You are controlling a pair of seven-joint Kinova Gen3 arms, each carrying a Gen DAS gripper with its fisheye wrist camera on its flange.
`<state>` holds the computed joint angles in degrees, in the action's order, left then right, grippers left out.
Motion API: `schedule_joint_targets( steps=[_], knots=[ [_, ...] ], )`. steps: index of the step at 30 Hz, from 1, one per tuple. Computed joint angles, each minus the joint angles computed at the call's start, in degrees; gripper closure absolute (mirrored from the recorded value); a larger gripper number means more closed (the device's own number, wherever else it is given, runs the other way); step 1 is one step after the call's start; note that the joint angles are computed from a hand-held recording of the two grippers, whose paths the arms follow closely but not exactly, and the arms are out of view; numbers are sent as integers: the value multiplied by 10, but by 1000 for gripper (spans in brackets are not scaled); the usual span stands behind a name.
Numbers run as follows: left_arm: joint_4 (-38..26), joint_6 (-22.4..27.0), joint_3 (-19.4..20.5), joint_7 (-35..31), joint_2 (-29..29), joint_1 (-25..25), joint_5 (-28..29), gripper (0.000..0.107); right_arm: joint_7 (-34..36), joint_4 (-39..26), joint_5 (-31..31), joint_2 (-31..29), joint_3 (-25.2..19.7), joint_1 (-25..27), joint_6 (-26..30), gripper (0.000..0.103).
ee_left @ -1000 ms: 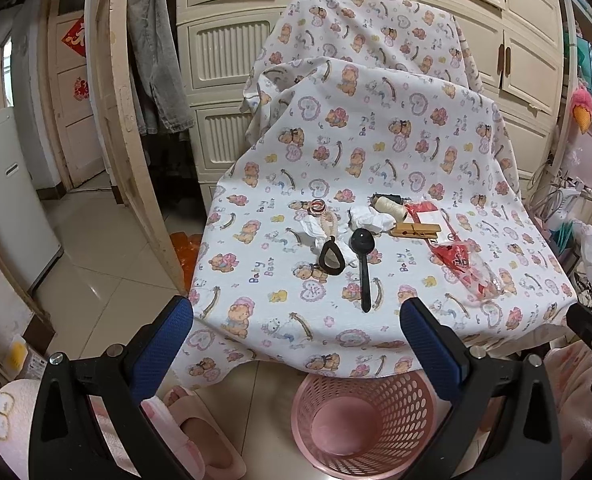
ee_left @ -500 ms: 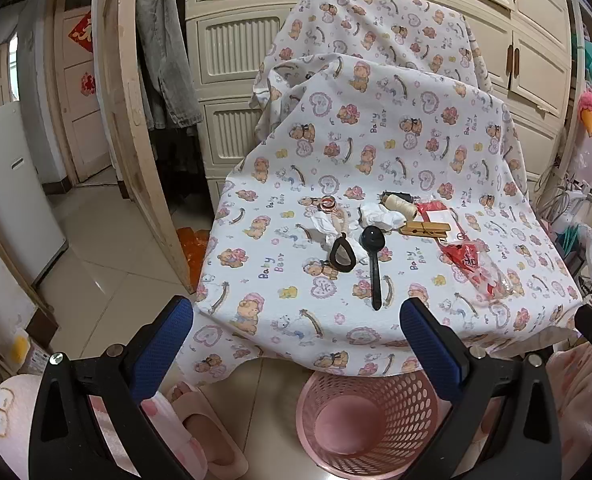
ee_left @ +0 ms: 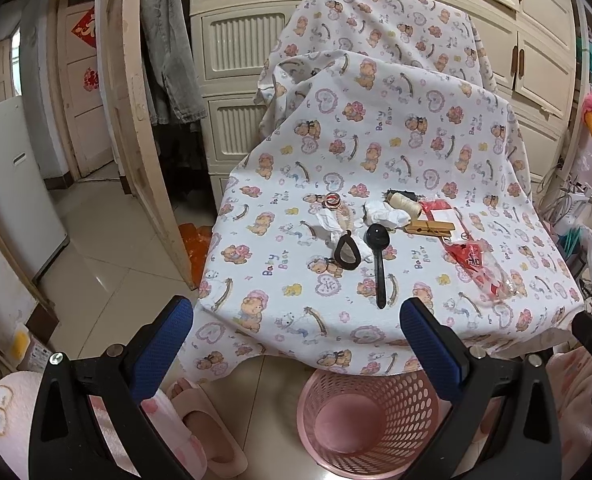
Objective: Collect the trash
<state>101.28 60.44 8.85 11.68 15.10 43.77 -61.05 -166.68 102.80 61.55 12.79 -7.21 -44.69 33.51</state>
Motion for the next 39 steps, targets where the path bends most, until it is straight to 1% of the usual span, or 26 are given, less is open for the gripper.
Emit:
schedule_joint_targets(
  steps=[4, 7, 10, 13, 19, 20, 23, 26, 28, 31, 34, 39],
  knots=[
    [-3, 14, 1, -1, 4, 7, -8, 5, -6, 1, 3, 0, 0, -2, 3, 0],
    [-6, 21, 3, -7, 7, 12, -12, 5, -28, 6, 13, -1, 2, -5, 5, 0],
    [-2, 6, 3, -10, 2, 7, -7, 5, -30, 7, 7, -4, -1, 1, 6, 0],
    [-1, 3, 2, -9, 1, 5, -4, 5, -18, 6, -4, -6, -4, 7, 2, 0],
    [-2, 7, 3, -8, 3, 8, -10, 5, -17, 6, 13, -4, -6, -2, 12, 0],
    [-3, 10, 3, -8, 5, 10, -11, 5, -17, 6, 15, -3, -6, -3, 14, 0],
    [-9, 42, -4, 9, 13, 27, -26, 5, -8, 6, 4, -4, -9, 2, 9, 0],
    [2, 19, 2, 15, 2, 14, -23, 5, 0, 5, -9, -5, -7, 7, 0, 0],
    [1, 11, 4, 7, 2, 7, -15, 5, -3, 5, -11, -6, -4, 7, -3, 0],
    [-2, 6, 4, 0, 4, 6, -13, 5, -7, 5, -15, -5, -2, 9, -10, 0],
    [8, -14, 4, 3, -2, 8, -22, 5, 8, 2, -31, -3, -2, 12, -14, 0],
    [4, -10, 6, 0, 3, 13, -35, 5, 6, 4, -21, -5, 2, 5, -14, 0]
  ],
)
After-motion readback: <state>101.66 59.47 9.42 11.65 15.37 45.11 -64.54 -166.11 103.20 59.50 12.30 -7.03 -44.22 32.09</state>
